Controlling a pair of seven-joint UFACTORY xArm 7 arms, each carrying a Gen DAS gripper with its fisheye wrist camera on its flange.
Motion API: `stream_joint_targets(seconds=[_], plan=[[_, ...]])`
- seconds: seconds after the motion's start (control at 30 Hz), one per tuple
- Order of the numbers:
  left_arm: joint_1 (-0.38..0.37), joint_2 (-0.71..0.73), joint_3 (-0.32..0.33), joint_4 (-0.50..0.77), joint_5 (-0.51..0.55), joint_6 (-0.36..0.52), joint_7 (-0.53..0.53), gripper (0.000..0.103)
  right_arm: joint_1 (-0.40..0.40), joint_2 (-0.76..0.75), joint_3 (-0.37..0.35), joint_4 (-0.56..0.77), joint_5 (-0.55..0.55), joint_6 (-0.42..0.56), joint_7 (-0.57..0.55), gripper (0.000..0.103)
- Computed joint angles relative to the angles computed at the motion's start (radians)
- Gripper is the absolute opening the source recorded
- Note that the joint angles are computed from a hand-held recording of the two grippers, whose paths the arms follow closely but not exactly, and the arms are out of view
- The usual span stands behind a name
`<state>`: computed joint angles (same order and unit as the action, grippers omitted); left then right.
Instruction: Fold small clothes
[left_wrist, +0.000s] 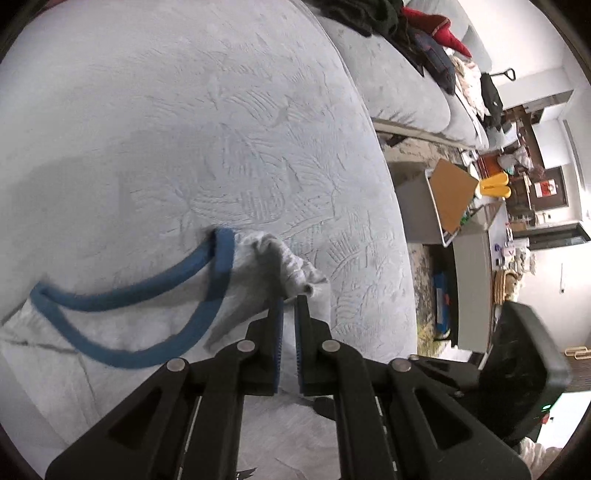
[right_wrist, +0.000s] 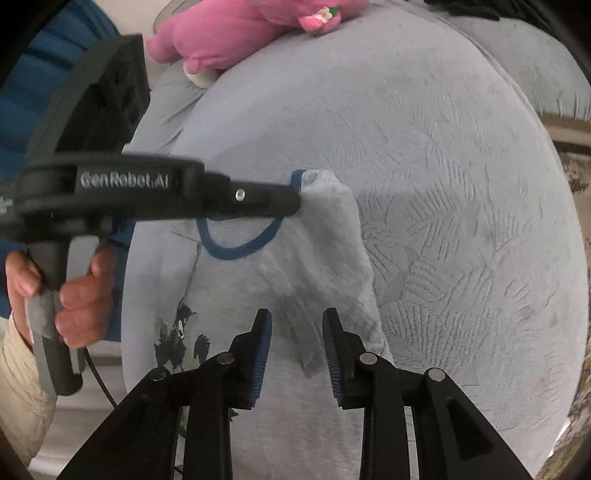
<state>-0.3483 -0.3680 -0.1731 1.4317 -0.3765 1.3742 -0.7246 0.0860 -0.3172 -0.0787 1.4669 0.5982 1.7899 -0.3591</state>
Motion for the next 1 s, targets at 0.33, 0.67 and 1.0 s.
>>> stream_joint_targets(seconds=[0.33,0.67,1.0], plan=[[0.005,0.079,0.004,0.083,0.007,0.021,0.035,0.003,0.007,-0.022,0.005,-0.038,-0.003,-0.041,0.048,0.005],[0.008,0.064,0.056,0.031,-0.129,0.006,0.094,0.002,0.026,-0.034,0.027,-0.101,-0.022,-0.089,0.075,0.004],[0.023,0.100,0.064,0.026,-0.213,0.013,0.066,0.002,0.033,-0.056,0.024,-0.144,-0.031,-0.106,0.073,0.002]])
